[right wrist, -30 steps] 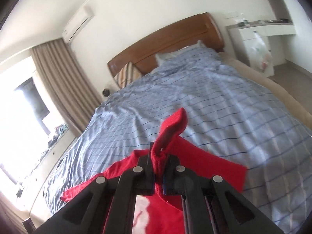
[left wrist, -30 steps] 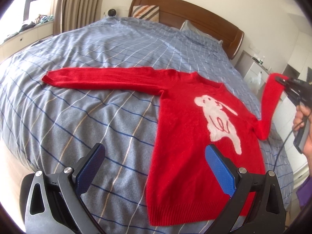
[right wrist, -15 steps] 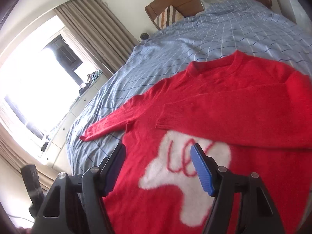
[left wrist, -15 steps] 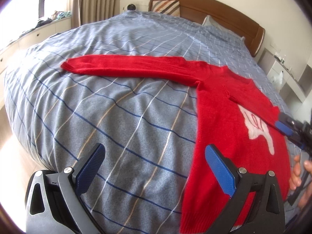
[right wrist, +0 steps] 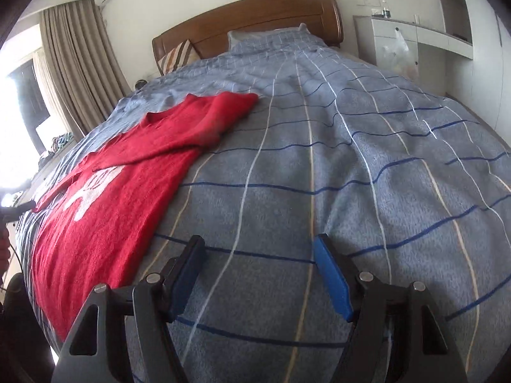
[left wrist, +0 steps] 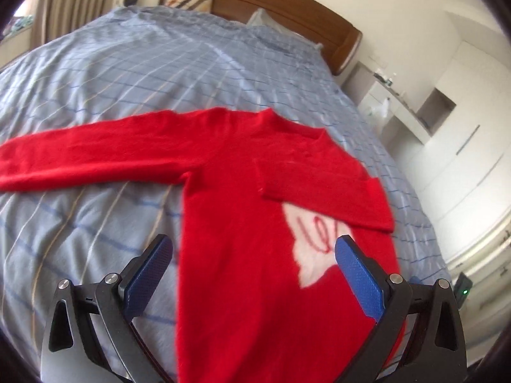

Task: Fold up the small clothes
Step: 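Grasp the other sleeve cuff with the left gripper, fold it across the body, release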

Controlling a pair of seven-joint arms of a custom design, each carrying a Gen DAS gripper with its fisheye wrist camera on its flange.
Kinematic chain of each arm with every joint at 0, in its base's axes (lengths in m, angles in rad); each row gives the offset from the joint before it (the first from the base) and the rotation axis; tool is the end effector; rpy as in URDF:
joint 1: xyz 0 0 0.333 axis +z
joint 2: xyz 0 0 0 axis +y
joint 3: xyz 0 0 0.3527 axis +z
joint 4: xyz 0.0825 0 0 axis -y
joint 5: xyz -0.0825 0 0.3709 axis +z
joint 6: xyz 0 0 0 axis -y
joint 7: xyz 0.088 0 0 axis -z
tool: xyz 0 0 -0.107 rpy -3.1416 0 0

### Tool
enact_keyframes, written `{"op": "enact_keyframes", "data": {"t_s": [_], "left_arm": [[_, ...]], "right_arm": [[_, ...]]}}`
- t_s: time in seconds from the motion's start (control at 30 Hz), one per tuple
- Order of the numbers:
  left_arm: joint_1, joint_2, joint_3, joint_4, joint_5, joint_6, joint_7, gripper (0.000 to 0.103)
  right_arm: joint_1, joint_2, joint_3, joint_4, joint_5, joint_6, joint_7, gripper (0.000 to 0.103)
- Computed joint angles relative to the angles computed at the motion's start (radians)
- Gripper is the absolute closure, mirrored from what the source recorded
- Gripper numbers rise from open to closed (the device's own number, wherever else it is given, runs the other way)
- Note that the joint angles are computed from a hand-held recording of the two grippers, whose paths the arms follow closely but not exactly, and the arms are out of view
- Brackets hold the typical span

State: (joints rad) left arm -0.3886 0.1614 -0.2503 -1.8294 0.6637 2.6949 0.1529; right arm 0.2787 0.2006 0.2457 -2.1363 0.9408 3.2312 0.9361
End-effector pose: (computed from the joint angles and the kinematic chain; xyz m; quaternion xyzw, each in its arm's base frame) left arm 0.5105 -0.3907 0.5647 -0.7382 0.5456 -0.3747 0.1305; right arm 0.5500 0.2183 0.4368 -0.6917 0.5891 -0.1625 0.3849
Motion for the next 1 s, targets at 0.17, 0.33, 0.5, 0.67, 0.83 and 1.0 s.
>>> {"op": "enact_keyframes", "data": {"t_s": [0.17, 0.33, 0.5, 0.67, 0.83, 1.0], "left_arm": [[0.079, 0.268, -0.079, 0.353, -0.351, -0.143, 0.413, 0.012], [0.039, 0.406, -0.048, 0.539, -0.429, -0.29, 0.438, 0.049], [-0.003, 0.403, -0.006, 0.532, -0.385, -0.258, 0.441, 0.097], [-0.036, 0.353, 0.057, 0.491, -0.266, -0.298, 0.358, 0.097], [-0.037, 0.408, 0.035, 0.581, -0.268, -0.444, 0.433, 0.083], [-0.074, 0.351, 0.06, 0.502, -0.178, -0.433, 0.395, 0.022]], "right_arm": [[0.202, 0.019, -0.213, -0.011, -0.222, 0.018, 0.181, 0.024], [0.094, 0.022, -0.095, -0.017, -0.215, 0.041, 0.163, 0.024], [0.083, 0.024, -0.085, -0.02, -0.233, 0.048, 0.175, 0.024], [0.085, 0.024, -0.09, -0.022, -0.246, 0.048, 0.188, 0.024], [0.083, 0.024, -0.088, -0.024, -0.254, 0.05, 0.194, 0.024], [0.078, 0.024, -0.084, -0.025, -0.259, 0.051, 0.197, 0.024]]}}
